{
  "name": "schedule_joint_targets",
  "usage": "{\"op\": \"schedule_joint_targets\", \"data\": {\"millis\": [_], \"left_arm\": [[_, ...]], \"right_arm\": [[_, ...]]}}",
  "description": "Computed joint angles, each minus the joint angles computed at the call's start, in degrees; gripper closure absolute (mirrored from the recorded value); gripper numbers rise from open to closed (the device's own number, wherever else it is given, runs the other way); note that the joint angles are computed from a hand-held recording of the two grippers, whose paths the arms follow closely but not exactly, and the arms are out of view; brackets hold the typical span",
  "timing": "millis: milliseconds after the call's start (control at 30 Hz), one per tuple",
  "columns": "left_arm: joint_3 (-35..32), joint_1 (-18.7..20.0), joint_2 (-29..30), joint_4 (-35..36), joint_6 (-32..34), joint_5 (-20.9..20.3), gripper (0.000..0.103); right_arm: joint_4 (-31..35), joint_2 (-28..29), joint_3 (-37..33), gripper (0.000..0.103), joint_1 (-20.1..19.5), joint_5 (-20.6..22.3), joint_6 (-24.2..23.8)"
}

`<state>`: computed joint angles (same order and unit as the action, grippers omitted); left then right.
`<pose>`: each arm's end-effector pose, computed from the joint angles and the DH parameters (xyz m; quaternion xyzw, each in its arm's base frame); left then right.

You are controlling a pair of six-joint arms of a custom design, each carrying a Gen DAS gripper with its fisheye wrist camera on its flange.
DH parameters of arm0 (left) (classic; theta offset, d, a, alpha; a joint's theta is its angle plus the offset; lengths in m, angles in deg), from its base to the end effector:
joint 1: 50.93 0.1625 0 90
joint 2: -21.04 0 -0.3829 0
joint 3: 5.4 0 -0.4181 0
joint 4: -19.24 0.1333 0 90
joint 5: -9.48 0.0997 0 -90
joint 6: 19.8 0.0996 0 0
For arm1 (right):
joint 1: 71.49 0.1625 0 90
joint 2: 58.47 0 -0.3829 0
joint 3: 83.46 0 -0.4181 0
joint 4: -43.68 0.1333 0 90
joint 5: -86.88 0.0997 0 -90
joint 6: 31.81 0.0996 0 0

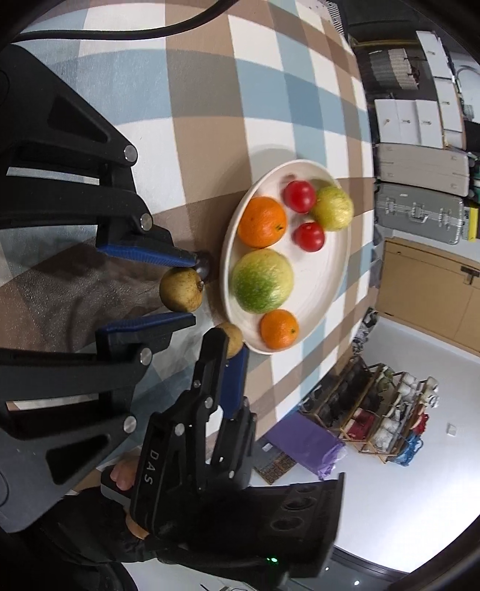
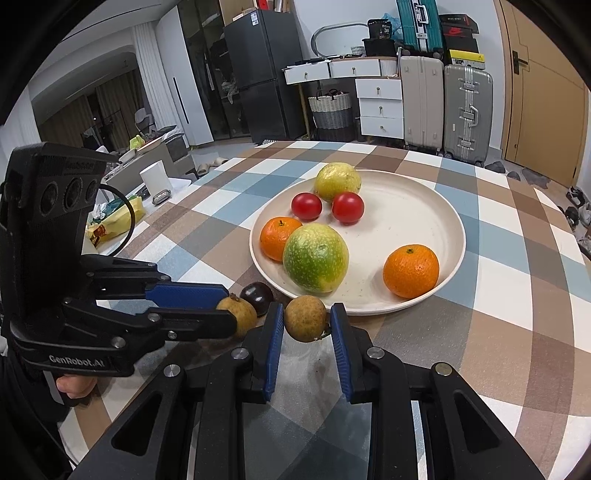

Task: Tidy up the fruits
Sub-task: 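Carry the kiwi and pear over the plate with both grippers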

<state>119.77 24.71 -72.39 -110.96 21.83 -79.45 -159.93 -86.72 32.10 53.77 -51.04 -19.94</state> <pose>0.0203 -0.4655 0.2409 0.4675 0.8809 -0.0695 0.0264 0.3232 -0.3543 -0.0896 0.0899 -0.8901 0.3487 0.2794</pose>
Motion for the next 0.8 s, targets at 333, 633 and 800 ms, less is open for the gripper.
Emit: {"op": "schedule_joint_targets", "data": {"millis": [333, 633, 800], "left_arm": [[-0.2, 0.3, -1.5, -3.2, -0.4, -2.9, 0.081], [-0.9, 0.7, -1.0, -4.6, -1.3, -2.5, 0.081], [-0.6, 0.8, -0.9, -5.3, -1.3, -2.2, 0.081]], "right_arm": [[-12.5, 1.8, -0.4, 0.077, 1.9, -1.0, -6.4], [-5.2, 0.5, 0.0, 0.077, 0.7, 1.5, -3.9], [3.3, 0.0, -0.3, 0.076, -0.1, 3.9, -1.9]]}}
